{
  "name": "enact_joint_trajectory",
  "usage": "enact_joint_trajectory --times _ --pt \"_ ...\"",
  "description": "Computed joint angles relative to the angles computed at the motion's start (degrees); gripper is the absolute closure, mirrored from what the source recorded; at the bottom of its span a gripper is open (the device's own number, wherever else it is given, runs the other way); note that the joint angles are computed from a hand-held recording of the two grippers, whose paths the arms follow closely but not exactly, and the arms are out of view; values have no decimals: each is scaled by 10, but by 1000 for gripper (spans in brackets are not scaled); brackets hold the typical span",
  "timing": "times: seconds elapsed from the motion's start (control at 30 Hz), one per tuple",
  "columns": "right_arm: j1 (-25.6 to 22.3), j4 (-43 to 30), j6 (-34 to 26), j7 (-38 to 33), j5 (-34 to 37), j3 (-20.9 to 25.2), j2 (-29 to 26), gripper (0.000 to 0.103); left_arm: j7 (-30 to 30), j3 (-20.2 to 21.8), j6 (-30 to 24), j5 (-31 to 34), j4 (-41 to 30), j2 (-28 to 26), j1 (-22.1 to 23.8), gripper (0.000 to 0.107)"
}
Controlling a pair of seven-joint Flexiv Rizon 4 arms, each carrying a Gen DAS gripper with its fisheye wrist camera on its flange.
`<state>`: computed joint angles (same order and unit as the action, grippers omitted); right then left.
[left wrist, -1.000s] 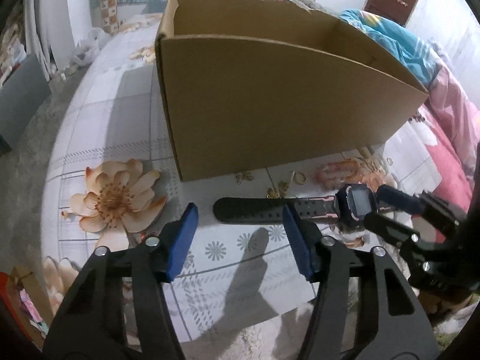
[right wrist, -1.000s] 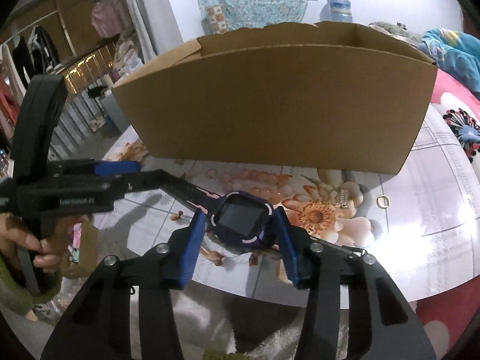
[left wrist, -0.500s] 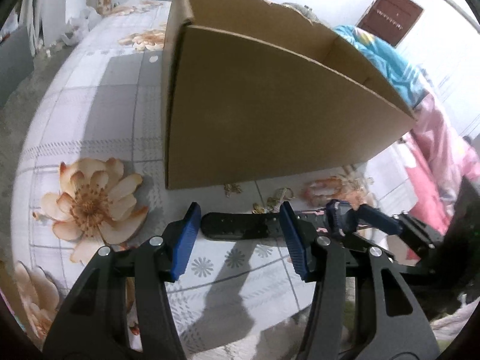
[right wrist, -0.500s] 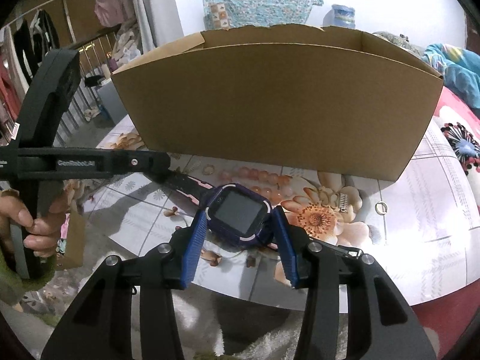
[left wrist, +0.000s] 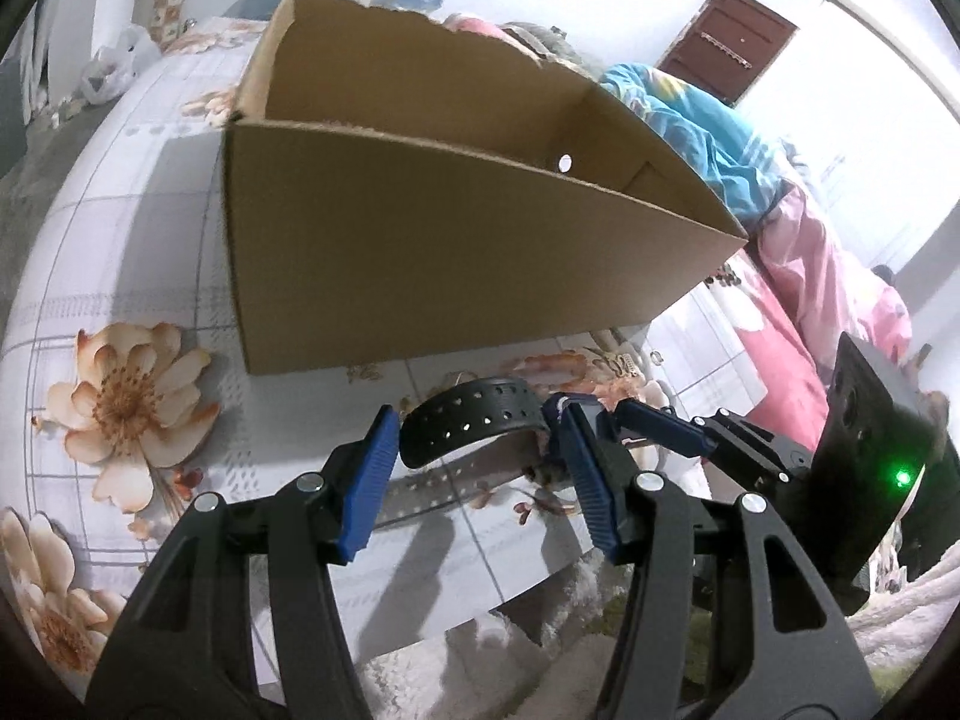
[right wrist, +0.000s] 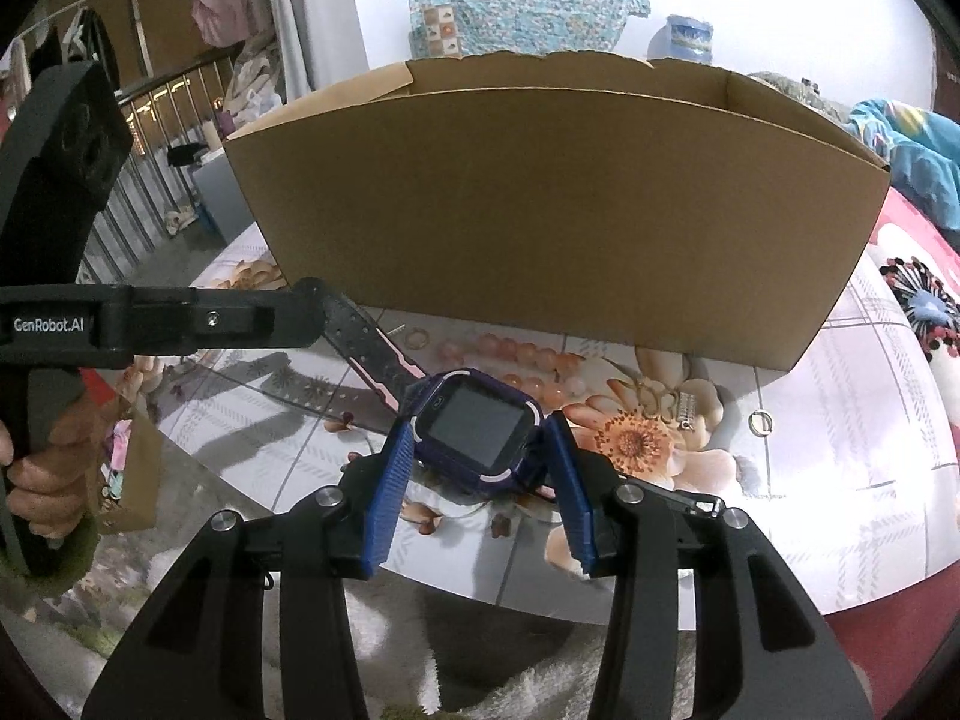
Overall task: Organize jewelry
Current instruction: 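Grasp the smartwatch face with the right gripper while the left gripper grasps its strap, then lift the smartwatch by its strap with the left gripper as the right gripper releases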
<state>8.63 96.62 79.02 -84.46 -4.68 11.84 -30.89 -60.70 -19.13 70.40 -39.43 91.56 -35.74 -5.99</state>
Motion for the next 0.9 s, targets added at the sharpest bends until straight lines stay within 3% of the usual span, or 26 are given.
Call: enact_joint_trajectory --times 0.17,0.23,0.37,0.47,0.67,0.9 --pt "12 8 9 5 -15 -16 2 58 -11 5 14 15 -15 -11 -10 55" --pt "13 11 12 6 -19 -17 3 58 -15 4 21 19 -20 -15 -12 66" --pt "12 16 19 9 -22 -16 4 58 3 -21 34 11 -15 -16 2 78" --pt "0 14 19 1 -16 -2 2 58 1 -9 48 27 -14 -15 -9 86" --pt "-83 7 0 -75 77 94 17 58 -21 28 63 89 -10 -7 -37 87" --pt "-107 16 -49 -65 183 83 53 58 -39 41 67 137 -11 -7 -45 87"
